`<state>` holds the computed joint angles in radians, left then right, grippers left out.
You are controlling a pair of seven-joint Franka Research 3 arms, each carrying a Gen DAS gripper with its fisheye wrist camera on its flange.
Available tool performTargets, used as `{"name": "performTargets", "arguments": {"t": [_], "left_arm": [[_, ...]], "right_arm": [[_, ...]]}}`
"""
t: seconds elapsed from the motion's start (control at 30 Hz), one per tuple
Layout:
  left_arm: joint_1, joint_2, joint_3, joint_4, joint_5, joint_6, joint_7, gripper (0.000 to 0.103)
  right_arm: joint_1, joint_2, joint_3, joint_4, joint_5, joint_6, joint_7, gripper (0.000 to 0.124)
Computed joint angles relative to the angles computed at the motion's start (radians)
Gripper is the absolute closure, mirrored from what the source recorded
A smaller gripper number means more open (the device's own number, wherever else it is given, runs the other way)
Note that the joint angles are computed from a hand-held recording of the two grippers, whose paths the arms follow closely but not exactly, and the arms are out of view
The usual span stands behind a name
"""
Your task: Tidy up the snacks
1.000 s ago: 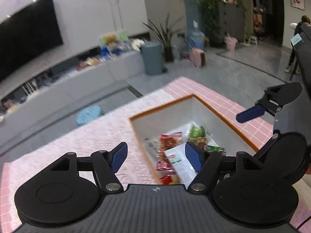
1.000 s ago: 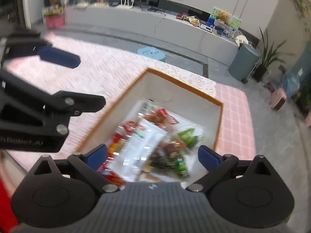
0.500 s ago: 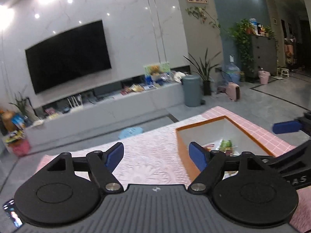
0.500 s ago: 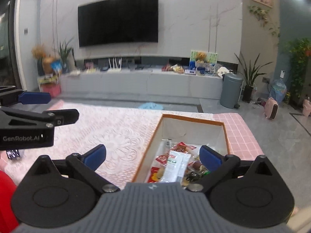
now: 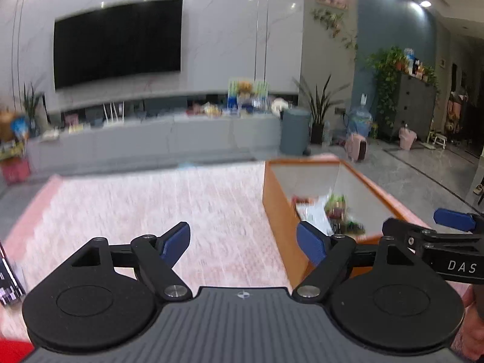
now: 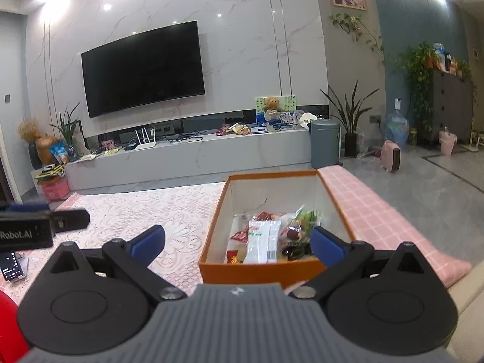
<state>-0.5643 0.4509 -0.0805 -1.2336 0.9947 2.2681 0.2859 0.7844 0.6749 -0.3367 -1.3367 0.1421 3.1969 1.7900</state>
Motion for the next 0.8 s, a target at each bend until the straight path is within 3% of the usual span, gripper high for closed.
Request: {"name": "performTargets", "arguments": {"t": [0.07, 0.2, 0.27, 0.6, 0.67, 0.8], "left_arm": [[0.016, 0.001, -0.006, -0.015, -0.027, 0.015, -0.004, 0.009], [0.036, 0.007, -0.014, -0.035, -0.082, 0.029, -0.003, 0.009], [0.047, 0.011, -0.017, -0.046, -0.109, 0.046, -0.006, 0.009], [0.055, -0.009, -0.027, -0.120, -0.162, 0.058, -0.019, 0.009], [0.049, 0.002, -0.027, -0.102, -0.162, 0.046, -0.023, 0.009], [0.035, 0.004, -0.022, -0.094, -0.142, 0.023, -0.034, 0.009]], "right_arm": [[0.008, 0.018, -0.008, 0.006, -0.005, 0.008, -0.006, 0.024], [0.082, 0.084, -0.121, 0.039, -0.004, 0.011, 0.006, 0.024], [0.098, 0.102, -0.146, 0.040, 0.001, 0.010, 0.006, 0.024], [0.048, 0.140, -0.110, 0.107, -0.030, -0.078, 0.125, 0.024], [0.018, 0.142, -0.074, 0.129, -0.044, -0.107, 0.140, 0.024], [0.029, 0.149, -0.095, 0.136, -0.097, -0.114, 0.197, 0.024]]}}
